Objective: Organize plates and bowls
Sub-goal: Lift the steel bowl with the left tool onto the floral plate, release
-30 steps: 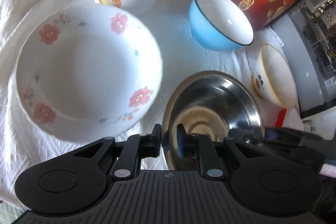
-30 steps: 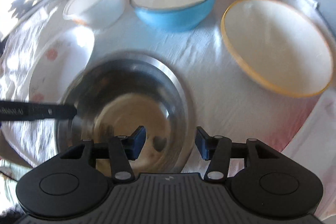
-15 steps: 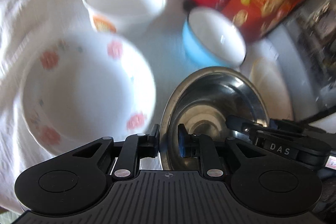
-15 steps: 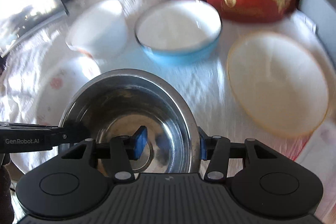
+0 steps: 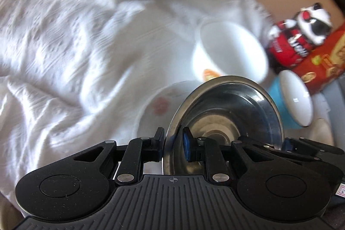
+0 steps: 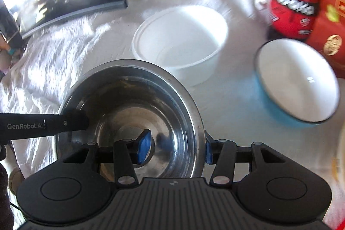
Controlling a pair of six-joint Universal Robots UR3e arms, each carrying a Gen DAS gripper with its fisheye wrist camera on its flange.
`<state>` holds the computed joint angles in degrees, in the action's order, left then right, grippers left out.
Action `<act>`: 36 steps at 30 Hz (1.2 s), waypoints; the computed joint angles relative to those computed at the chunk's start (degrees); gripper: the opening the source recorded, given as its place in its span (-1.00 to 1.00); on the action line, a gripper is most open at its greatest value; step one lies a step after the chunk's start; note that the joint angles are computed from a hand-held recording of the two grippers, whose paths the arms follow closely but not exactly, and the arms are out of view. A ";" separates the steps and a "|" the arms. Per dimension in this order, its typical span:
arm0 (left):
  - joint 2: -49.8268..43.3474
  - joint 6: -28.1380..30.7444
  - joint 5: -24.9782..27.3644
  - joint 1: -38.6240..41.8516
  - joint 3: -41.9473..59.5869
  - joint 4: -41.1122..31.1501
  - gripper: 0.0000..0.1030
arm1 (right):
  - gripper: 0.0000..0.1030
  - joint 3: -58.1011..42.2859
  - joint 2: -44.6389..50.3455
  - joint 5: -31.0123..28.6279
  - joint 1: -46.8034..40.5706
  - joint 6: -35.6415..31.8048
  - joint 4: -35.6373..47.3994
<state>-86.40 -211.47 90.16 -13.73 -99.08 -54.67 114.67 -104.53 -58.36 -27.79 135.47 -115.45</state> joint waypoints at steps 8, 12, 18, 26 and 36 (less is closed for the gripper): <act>1.28 6.04 -2.76 4.16 -4.32 2.26 -0.63 | -0.05 4.63 2.34 -3.15 5.62 7.18 -11.51; 3.33 9.30 -4.33 6.12 -6.01 3.45 -0.62 | -0.05 5.72 1.34 -3.42 5.55 8.42 -14.00; 5.34 13.33 -3.68 6.48 -7.82 4.86 -0.57 | -0.05 10.53 -4.16 -3.30 2.80 9.00 -19.30; 1.98 15.83 -8.52 8.58 -7.73 3.19 -0.50 | -0.04 10.84 -1.28 -5.14 1.80 12.95 -17.80; 0.77 18.70 -15.59 13.25 -8.20 1.17 -0.48 | 0.05 10.82 -1.83 -3.66 1.06 15.71 -9.59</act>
<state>-85.64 -192.77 74.57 -0.48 -107.28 -53.50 125.48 -106.36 -62.02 -26.74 151.17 -125.03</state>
